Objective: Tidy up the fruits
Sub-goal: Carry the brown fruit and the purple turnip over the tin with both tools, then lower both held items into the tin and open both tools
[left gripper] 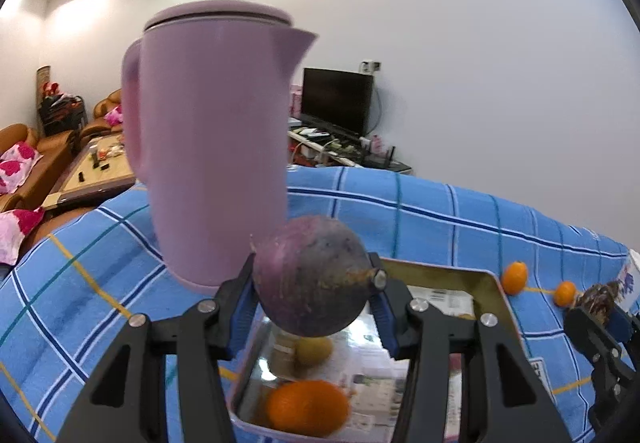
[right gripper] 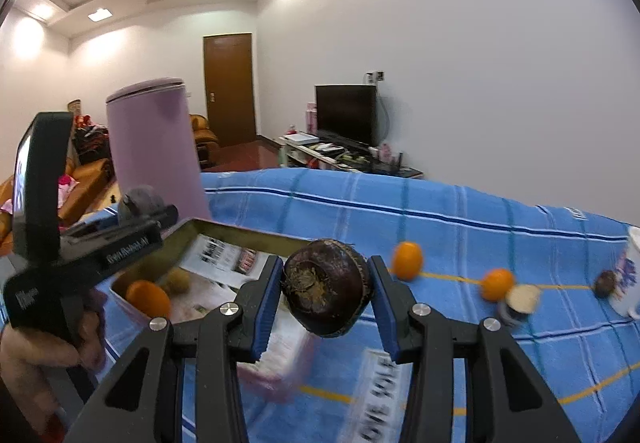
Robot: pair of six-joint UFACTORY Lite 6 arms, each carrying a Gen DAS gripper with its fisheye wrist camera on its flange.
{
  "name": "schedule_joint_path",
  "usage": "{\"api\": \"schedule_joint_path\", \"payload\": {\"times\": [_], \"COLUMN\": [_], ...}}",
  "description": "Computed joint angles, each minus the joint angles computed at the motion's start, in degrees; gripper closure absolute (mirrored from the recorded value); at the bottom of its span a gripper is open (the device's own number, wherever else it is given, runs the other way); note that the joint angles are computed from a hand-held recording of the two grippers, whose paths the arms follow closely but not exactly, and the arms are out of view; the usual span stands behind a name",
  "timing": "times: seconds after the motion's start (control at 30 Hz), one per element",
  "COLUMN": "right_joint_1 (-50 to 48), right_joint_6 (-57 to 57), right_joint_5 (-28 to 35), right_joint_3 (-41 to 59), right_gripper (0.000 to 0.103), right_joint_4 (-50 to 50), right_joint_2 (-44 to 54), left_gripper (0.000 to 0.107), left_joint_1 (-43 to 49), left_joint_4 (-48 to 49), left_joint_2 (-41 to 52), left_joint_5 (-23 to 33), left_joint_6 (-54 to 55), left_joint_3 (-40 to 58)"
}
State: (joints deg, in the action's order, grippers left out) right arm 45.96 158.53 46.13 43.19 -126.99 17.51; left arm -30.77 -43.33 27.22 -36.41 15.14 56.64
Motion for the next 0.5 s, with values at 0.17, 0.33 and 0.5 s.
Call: {"api": "schedule_joint_path", "payload": {"times": [0.17, 0.33, 0.5], "right_joint_1": [-2.3, -5.93, -8.9], "right_joint_6": [2.98, 5.13, -1.8], "right_joint_5": [-5.51, -13.71, -23.47], "right_joint_3": [10.38, 21.24, 31.67], "right_gripper": [0.058, 0.058, 0.057], "right_joint_4": [-4.14, -6.16, 0.89], "right_joint_2": [7.89, 15.56, 22.21], "left_gripper": [0.055, 0.055, 0.055], "left_joint_1": [0.75, 0.14, -0.07], "left_joint_4": [-3.3, -8.8, -14.38], "left_joint_2": [2.34, 5.28, 8.13], "left_joint_5": [1.3, 4.32, 7.41], "left_joint_6": [4.23, 11.41, 18.65], "left_joint_3": [2.98, 6.8, 10.67]}}
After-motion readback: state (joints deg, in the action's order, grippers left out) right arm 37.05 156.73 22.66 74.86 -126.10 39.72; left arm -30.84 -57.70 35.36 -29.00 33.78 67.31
